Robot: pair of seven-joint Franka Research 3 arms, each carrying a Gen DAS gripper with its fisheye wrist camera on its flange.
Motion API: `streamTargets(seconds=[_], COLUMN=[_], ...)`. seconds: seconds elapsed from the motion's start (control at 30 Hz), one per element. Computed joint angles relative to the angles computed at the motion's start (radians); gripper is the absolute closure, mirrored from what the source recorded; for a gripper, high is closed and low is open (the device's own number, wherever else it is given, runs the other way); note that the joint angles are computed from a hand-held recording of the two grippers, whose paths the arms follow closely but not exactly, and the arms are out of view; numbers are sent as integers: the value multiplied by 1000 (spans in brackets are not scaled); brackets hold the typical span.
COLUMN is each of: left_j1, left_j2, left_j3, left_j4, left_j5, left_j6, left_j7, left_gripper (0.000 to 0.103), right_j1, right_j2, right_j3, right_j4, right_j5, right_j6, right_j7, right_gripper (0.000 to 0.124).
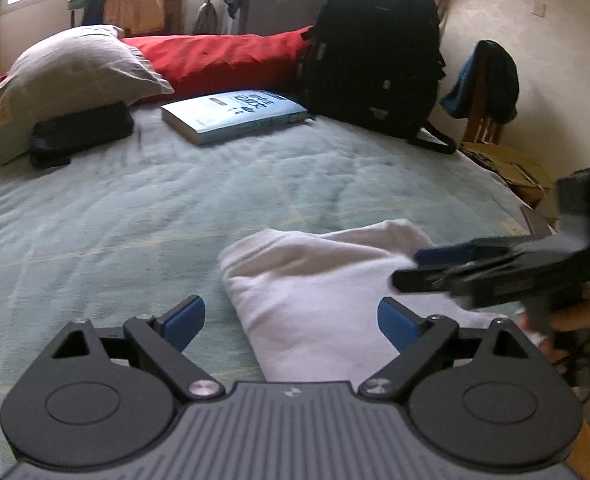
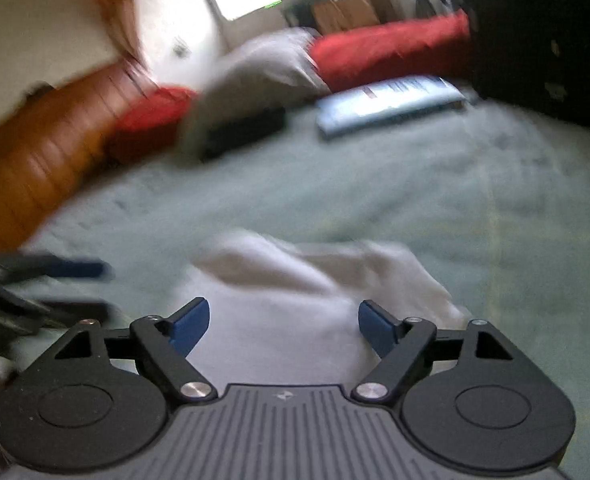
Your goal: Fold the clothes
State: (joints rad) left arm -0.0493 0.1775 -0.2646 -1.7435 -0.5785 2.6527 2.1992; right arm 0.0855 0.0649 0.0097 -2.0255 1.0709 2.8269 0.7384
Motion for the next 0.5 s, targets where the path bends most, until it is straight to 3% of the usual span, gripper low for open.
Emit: streamTargets(seconds=[0.1,0.23,0.3,0.37,0.4,0.43,0.5], left_j1=[-3,-1,-11,-21,-26,-31,-40], left_j2=[-25,-51,-56,-68,-75,-83,-95], left_j3=[2,-1,5,9,11,12,16], left_j4=[-25,-44,-46,-57,-64,-72,-83], left_j5=[7,-84,-95,-95,-97,-105,-125], left_j6=[11,3,-5,-11,-13,-18,-35], left_j7=[2,63,60,69,77,89,112], left_gripper=[10,10,10,10,10,10,10], right_j1=[15,64,97,112,111,111,143], right_j2=[-34,-163,-200,-214,-209,-204,-215], right_j3=[-4,-13,-20,-20,-16,-11,-13], right_j4=[-59,-151,-191,-229,-247,-266,-298], right_j5=[-104,218,270,217,159,116,163], right_j6=[107,144,149,138,142,167,263], right_j7=[115,-201,-300,-281,-211,-141,-133], right_gripper=[41,41,41,41,41,41,41])
